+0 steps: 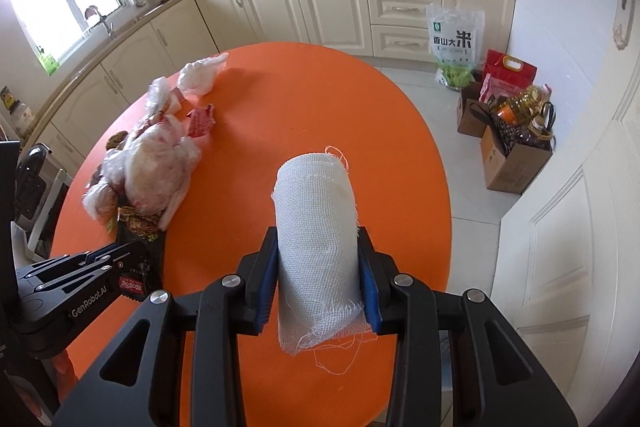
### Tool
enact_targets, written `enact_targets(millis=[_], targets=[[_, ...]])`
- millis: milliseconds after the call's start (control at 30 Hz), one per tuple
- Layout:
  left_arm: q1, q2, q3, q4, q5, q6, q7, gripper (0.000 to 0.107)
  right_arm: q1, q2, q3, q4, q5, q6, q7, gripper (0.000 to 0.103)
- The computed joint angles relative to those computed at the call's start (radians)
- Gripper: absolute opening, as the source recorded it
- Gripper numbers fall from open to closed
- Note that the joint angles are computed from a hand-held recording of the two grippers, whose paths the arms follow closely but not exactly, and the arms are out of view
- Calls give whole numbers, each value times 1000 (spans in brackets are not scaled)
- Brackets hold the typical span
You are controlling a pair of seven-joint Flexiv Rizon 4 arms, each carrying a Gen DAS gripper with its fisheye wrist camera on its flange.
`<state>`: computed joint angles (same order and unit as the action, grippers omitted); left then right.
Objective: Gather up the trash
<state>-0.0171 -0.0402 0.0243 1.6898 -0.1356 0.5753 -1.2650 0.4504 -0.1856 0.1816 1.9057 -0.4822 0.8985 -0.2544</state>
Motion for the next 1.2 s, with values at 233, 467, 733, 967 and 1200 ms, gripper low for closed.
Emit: enact_targets(millis=[233,467,733,967,1200], targets=[[6,105,24,75,-46,28,112,3,36,16,14,-28,-33,-51,57,36],[7,191,38,132,-77,72,169,0,71,47,33,-45,-89,-103,131,36],[28,202,58,144,-125,-1,211,3,92,77,58,-50,-118,-166,173,36],[55,164,49,125,-85,-107,190,38,86,91,68,-23,-93,-160,184,36],[41,141,27,143,-38,-57,116,59,80,84,69,-5,-57,-132,171,36]])
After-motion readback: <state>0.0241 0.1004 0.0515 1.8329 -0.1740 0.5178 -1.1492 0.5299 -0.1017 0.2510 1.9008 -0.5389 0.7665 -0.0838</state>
